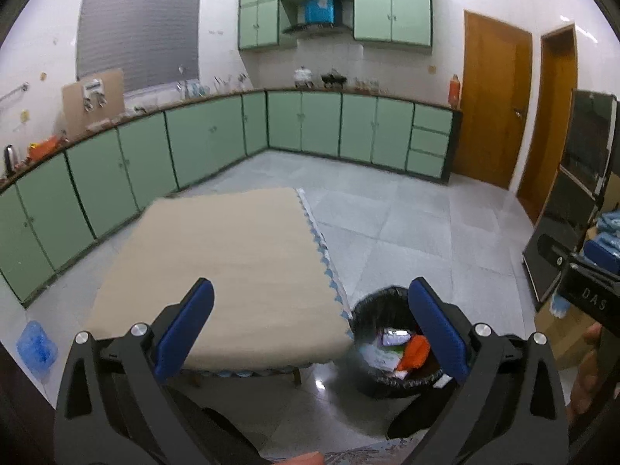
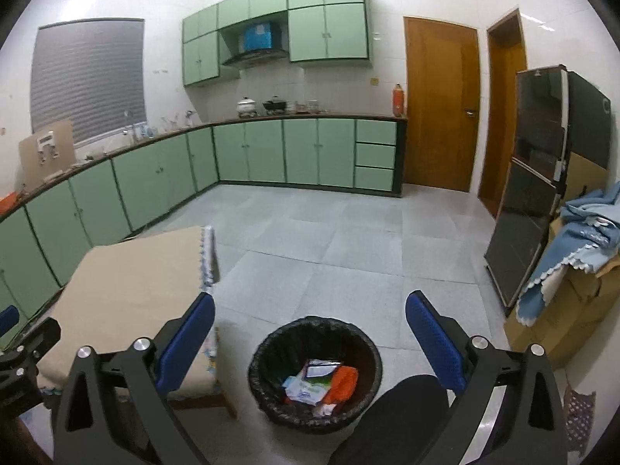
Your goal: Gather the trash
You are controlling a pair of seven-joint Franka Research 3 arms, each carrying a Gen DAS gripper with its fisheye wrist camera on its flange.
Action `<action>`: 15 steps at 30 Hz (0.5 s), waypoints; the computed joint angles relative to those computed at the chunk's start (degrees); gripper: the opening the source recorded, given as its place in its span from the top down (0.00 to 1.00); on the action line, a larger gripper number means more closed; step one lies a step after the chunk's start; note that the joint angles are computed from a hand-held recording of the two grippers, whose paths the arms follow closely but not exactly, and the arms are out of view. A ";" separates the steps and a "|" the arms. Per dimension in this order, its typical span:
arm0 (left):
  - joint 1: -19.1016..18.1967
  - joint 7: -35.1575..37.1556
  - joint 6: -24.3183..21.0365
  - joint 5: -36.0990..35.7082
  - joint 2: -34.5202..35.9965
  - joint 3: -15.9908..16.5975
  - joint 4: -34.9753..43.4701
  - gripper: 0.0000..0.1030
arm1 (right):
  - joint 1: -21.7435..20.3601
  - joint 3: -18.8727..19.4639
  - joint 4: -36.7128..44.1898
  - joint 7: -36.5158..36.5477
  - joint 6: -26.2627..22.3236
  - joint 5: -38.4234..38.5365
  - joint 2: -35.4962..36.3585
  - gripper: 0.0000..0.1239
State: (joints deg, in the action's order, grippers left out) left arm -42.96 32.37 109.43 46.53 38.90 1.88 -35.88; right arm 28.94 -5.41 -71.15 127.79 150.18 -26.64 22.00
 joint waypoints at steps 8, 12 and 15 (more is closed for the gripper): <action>-4.08 -5.44 1.03 11.08 -8.54 0.12 -10.37 0.05 | 2.89 -2.52 -4.05 8.61 3.51 -13.64 -4.84 0.22; -4.89 -5.34 -1.89 14.81 -8.67 -1.24 -8.02 0.05 | 2.96 -2.49 -5.33 16.13 5.38 -21.61 -6.83 0.22; -6.13 -5.83 -3.10 17.05 -8.19 -0.79 -6.01 0.05 | 2.95 -2.00 -4.91 21.00 4.86 -27.49 -7.77 0.22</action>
